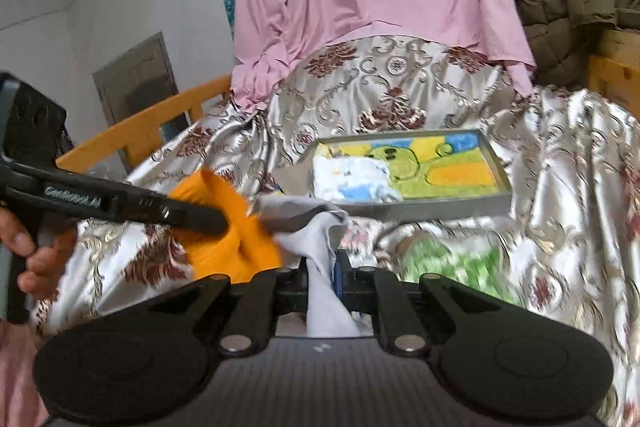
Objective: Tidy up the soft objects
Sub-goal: 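Lift the grey cloth with the right tool while the left tool lifts the orange strap, then lower the strap and grey cloth onto the framed drawing tray and open both tools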
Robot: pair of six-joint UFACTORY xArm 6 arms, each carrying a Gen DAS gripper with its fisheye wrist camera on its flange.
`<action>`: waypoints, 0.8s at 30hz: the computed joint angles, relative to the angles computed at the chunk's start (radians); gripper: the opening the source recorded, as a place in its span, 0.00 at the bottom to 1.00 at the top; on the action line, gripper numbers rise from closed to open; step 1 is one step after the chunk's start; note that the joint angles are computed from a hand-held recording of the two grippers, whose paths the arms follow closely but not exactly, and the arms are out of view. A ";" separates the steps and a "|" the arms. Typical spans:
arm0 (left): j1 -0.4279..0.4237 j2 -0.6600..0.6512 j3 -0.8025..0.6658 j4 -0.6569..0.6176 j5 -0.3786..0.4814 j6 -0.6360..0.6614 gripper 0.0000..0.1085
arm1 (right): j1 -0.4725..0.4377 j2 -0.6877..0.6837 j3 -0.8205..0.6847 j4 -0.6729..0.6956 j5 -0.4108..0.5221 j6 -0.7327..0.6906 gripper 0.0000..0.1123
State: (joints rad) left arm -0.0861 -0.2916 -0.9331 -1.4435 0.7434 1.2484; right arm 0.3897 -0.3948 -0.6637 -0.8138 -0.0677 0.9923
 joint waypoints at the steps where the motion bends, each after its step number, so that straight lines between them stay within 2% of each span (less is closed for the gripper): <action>1: -0.004 0.027 -0.016 -0.076 -0.027 0.040 0.22 | 0.008 0.027 -0.021 0.099 0.002 -0.105 0.10; 2: -0.010 0.058 -0.038 -0.141 -0.062 0.071 0.22 | 0.012 0.068 -0.063 0.167 0.014 -0.183 0.10; 4: -0.030 0.137 -0.105 -0.238 -0.147 0.114 0.22 | 0.007 0.144 -0.143 0.205 0.024 -0.231 0.10; 7: -0.034 0.267 -0.218 -0.294 -0.212 0.096 0.22 | 0.012 0.284 -0.287 0.346 0.031 -0.356 0.10; 12: -0.038 0.445 -0.381 -0.321 -0.319 0.048 0.22 | 0.013 0.538 -0.596 0.415 0.110 -0.412 0.10; 13: -0.026 0.474 -0.410 -0.337 -0.319 0.047 0.22 | 0.015 0.582 -0.653 0.434 0.130 -0.428 0.10; 16: -0.020 0.561 -0.499 -0.410 -0.352 0.040 0.22 | 0.022 0.726 -0.856 0.425 0.228 -0.429 0.10; 19: -0.038 0.611 -0.544 -0.358 -0.416 0.011 0.22 | 0.029 0.845 -1.031 0.405 0.326 -0.425 0.10; 24: -0.062 0.678 -0.594 -0.203 -0.506 -0.169 0.25 | 0.039 1.028 -1.300 0.341 0.499 -0.333 0.10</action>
